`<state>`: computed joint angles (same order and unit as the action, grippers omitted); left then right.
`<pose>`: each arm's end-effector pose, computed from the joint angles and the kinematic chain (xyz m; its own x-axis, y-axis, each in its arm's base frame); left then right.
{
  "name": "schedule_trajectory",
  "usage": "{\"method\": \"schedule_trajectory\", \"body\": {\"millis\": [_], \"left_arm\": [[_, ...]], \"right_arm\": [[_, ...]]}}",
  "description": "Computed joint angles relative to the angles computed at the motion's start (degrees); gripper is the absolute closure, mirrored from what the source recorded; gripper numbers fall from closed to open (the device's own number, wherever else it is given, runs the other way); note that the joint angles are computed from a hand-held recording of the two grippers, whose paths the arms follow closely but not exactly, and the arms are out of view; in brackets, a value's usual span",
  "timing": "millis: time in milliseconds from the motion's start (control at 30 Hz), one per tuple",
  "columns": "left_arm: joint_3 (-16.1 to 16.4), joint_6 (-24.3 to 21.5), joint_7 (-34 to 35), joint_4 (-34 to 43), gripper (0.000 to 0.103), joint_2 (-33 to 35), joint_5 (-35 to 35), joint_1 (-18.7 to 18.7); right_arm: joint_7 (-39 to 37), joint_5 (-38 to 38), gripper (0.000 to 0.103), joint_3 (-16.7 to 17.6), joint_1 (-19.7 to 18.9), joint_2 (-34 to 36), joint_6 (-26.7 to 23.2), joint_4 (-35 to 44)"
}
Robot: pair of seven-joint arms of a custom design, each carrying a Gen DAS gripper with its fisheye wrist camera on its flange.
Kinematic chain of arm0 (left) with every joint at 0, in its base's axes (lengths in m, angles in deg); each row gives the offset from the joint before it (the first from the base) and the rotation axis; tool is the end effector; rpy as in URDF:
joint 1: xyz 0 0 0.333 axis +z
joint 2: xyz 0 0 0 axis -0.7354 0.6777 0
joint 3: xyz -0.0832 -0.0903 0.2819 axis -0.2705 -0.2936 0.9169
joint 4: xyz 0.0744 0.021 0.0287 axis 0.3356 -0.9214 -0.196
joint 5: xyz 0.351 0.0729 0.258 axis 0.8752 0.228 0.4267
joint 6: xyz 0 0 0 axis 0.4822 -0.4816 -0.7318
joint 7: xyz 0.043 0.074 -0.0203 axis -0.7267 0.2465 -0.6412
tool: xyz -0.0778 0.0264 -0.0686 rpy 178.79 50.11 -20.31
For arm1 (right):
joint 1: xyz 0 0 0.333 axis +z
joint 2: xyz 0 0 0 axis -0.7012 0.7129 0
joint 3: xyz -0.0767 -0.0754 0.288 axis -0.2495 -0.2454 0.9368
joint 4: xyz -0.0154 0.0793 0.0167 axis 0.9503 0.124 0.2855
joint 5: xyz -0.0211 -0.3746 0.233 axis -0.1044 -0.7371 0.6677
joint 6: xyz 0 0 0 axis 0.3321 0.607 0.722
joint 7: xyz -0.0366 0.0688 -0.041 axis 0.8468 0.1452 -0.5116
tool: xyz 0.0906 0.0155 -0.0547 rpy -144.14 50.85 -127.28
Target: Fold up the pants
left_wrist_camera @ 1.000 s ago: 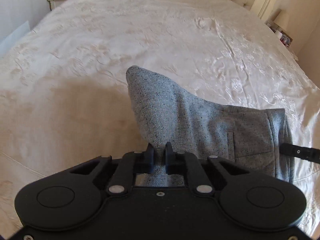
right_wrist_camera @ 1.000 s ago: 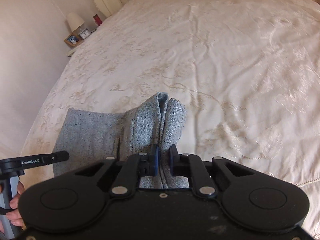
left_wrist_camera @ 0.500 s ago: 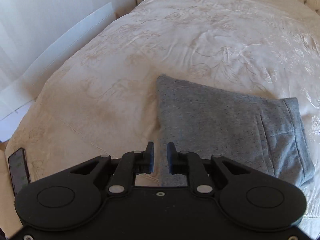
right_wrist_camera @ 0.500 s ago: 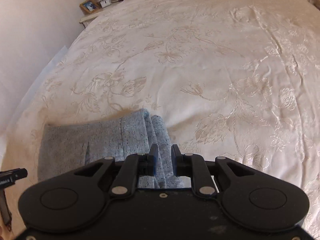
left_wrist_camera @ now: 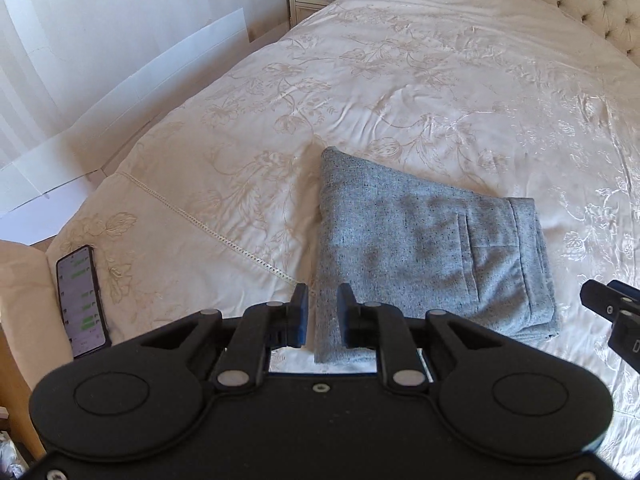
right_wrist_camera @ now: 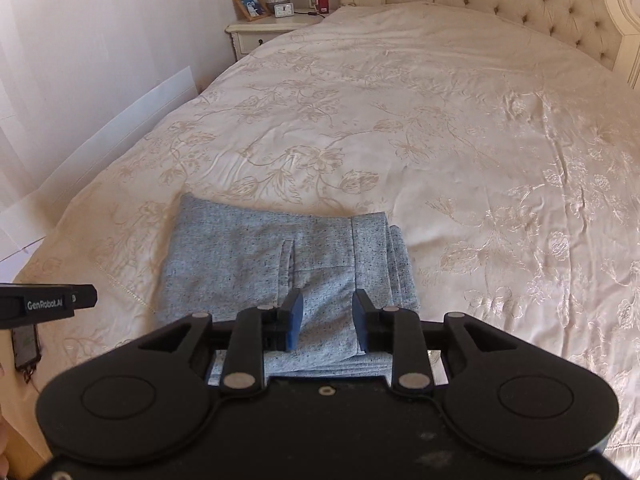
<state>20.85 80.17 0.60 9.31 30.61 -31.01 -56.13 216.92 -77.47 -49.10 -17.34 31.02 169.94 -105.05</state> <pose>0.6433 -0.1800 0.7150 -0.0358 -0.9990 -0.0249 -0.8622 0.0435 -0.5047 0.5942 0.3413 0.7210 -0.1322 -0.9897 -0.0553 -0.7778 0.1381 -0.6132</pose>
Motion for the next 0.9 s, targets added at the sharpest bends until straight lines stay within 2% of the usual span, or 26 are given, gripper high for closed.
{"method": "schedule_trajectory", "body": {"millis": [300,600,900], "left_arm": [[-1.66,-1.56,-4.69,-3.91,0.078,-5.94,3.52,-1.06],[-3.32,-2.54,-6.99,-5.61,0.078,-8.52,5.23,-1.96],[-4.26,-2.69,-8.04,-7.5,0.078,-10.7,5.52,-2.32]], "right_arm": [[-1.23,1.72,0.072,1.42,-0.53,-6.55,2.28,-5.64],[-0.48,3.45,0.072,2.39,-2.76,-13.37,4.45,-13.17],[-0.91,4.11,0.071,3.48,-3.76,-16.5,5.34,-16.36]]}}
